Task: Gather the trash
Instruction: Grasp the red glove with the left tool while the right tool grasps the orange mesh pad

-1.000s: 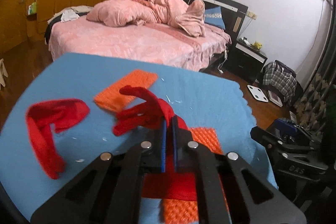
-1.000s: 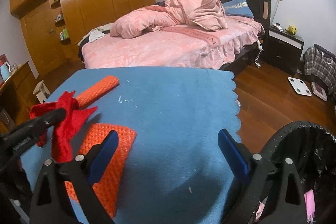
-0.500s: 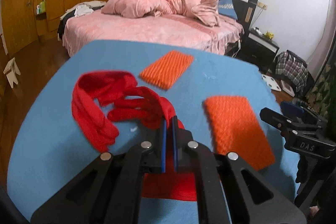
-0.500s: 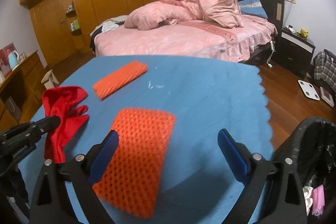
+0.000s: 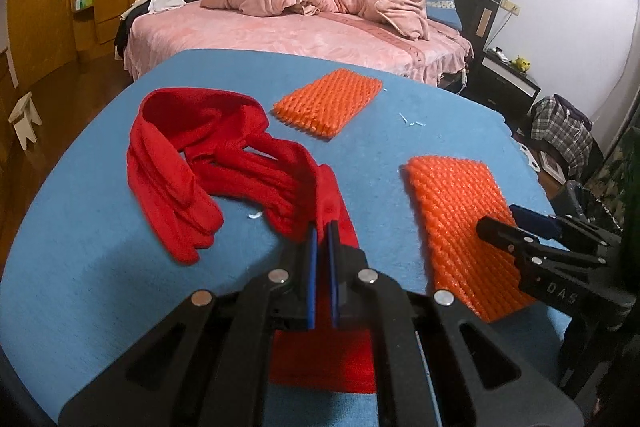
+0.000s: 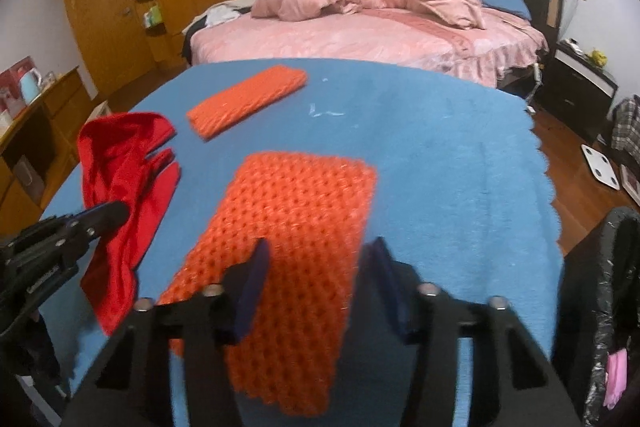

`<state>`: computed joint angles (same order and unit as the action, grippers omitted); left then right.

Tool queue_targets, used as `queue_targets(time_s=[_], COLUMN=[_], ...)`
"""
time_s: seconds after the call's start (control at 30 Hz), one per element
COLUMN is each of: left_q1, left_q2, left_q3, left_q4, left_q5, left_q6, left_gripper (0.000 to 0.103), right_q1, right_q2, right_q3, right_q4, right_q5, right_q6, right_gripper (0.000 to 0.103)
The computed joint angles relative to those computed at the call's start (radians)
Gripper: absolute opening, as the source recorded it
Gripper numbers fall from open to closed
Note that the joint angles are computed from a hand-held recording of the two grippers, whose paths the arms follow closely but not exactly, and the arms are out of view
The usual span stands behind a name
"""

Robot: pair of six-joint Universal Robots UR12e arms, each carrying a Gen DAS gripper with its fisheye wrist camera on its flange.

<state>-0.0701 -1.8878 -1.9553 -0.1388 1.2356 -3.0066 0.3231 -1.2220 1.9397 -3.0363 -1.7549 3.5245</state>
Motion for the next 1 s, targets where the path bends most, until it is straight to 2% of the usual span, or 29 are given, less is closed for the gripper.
queue_targets(time_s=[0.2,0.57,0.73,1.0], left_q1=[-0.007,-0.010,-0.010,-0.018], left_q2=[-0.002,-0.002,0.001,0.027], left_q3=[0.000,0.003,-0.002,-0.015], left_q4=[0.006,-0.004,0.009,0.032], left_q5=[0.013,0.026,0.027,0.012], left_q6=[-0.004,-0.011,-0.018,-0.036], left_gripper=[0.005,0.005,0.005,0.005], right_q1=[0.007,0.007,0.001,-0.001], right_q2=[0.005,0.004,-0.015,-0.056], right_q3=[-0.006,-0.002,0.013,0.038], right_q4=[0.000,-0.021,-0.037,-0.054], right_q5=[-0.003,-0.001,0.020,0.003], right_q6=[-0.017,-0.025,0.005,0.012], right_gripper=[0.026,0.014,0.013,0.013])
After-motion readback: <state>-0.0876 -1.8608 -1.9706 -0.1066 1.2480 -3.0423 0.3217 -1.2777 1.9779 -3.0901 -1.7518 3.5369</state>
